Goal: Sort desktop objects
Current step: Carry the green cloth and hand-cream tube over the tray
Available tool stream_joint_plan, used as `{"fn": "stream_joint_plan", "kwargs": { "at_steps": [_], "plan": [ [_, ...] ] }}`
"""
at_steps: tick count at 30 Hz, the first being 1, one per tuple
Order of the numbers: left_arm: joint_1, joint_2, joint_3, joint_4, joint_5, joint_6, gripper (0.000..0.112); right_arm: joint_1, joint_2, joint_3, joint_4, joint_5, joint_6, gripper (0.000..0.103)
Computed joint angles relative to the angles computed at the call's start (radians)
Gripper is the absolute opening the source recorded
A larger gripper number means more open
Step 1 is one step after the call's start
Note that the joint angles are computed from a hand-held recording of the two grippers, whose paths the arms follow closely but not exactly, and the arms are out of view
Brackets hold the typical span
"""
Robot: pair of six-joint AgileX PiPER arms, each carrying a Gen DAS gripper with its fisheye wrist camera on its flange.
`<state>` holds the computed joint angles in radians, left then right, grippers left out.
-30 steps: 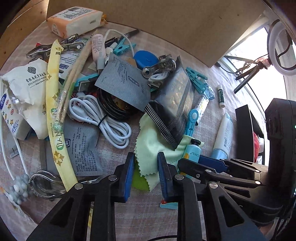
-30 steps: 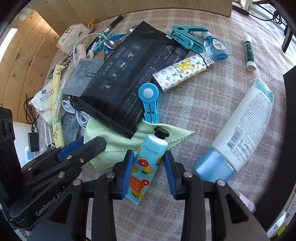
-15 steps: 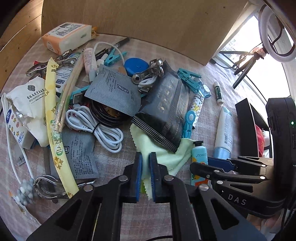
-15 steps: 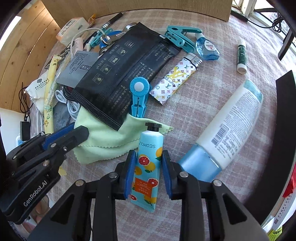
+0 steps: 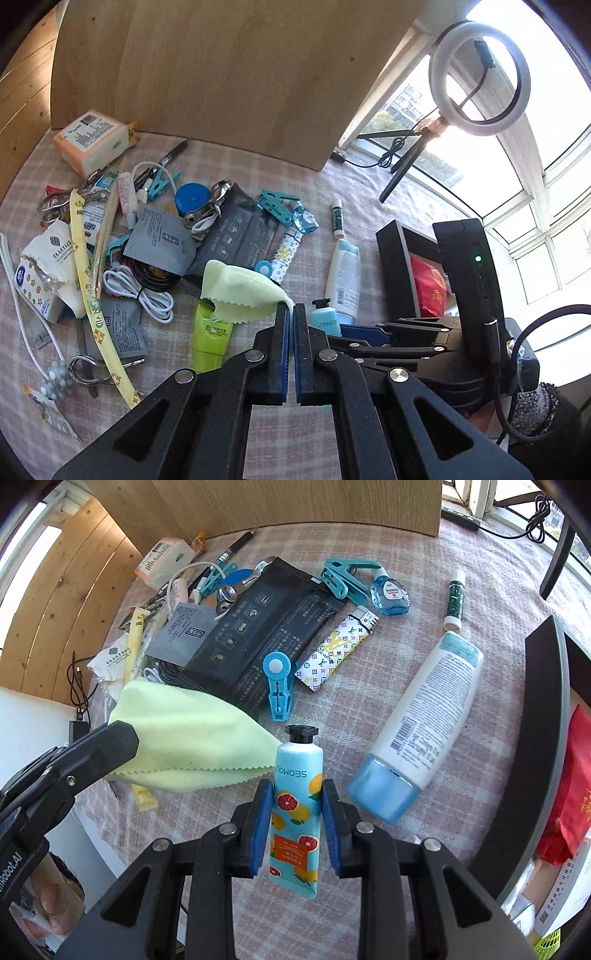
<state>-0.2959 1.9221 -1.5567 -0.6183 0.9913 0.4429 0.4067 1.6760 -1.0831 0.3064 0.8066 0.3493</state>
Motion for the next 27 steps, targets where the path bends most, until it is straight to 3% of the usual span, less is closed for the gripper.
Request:
{"fn": "stream_joint_plan", "kwargs": {
  "at_steps": [8,12,19,27],
  "plan": [
    [-0.104,-0.052,-0.044,-0.059,0.058,0.006,0.001,-0.115,-0.171,0.024,-0.014,0.089,-0.029,0.026],
    [-0.201,-0.055,-0.079,-0.068,0.079,-0.01,0.001,-0.229,-0.324,0.13,-0.062,0.154,-0.038,0.026],
    [-0.391,-0.002,-0.154,-0.046,0.095,-0.063,0.001,-0.688,-0.539,0.261,-0.063,0.303,-0.307,0.026],
    [-0.559,0.119,-0.306,-0.012,0.137,-0.137,0.001,-1.191,-0.545,0.285,-0.068,0.354,-0.636,0.026]
  ]
}}
